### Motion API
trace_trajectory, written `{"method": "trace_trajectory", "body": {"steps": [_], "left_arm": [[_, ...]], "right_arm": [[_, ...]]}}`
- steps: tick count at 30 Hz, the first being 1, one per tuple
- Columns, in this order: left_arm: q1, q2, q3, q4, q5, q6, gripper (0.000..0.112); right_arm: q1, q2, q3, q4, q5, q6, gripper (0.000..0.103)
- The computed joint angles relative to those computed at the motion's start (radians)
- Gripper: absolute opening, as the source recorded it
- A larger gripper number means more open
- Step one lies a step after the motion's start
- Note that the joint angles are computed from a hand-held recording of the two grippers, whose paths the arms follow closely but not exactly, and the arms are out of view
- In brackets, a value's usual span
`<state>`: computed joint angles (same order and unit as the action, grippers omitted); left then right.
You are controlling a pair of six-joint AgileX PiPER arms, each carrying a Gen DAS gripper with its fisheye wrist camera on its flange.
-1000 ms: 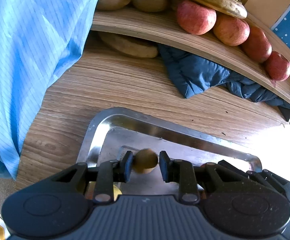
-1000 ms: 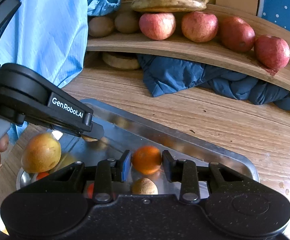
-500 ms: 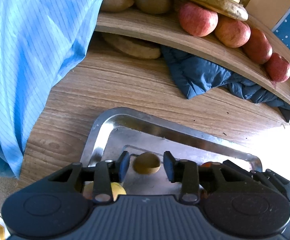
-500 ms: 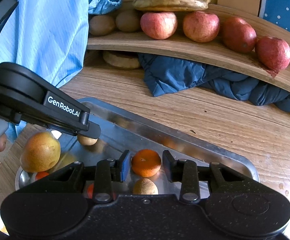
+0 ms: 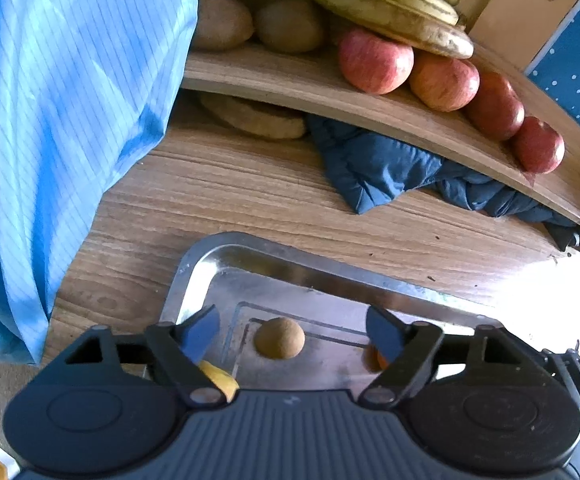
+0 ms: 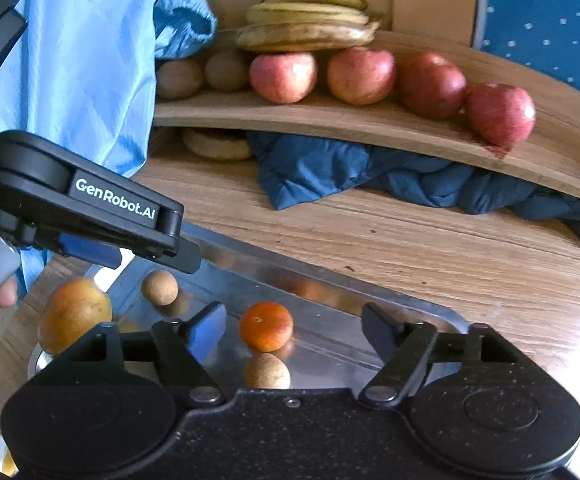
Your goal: Organize fruits
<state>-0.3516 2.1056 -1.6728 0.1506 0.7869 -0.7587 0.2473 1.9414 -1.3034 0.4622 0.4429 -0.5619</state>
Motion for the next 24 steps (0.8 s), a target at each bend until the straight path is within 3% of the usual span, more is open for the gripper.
{"method": "trace_trajectory", "body": {"steps": [5, 11, 24], "left_arm": [[-0.015, -0.02, 0.01, 0.051, 0.0, -0.055, 0.099], [-0.048, -0.044, 0.024, 0.123, 0.034, -0.151, 0.102], [-0.191, -0.118, 0.068, 0.284, 0.135, -0.389, 0.102]], "right_arm": [[-0.015, -0.027, 0.027, 0.002, -0.036, -0.001, 0.092], [-0.033, -0.059, 0.054, 0.052, -0.055, -0.059, 0.1], [-0.147, -0.204, 0.19, 0.377, -0.041, -0.427, 0.102]]}}
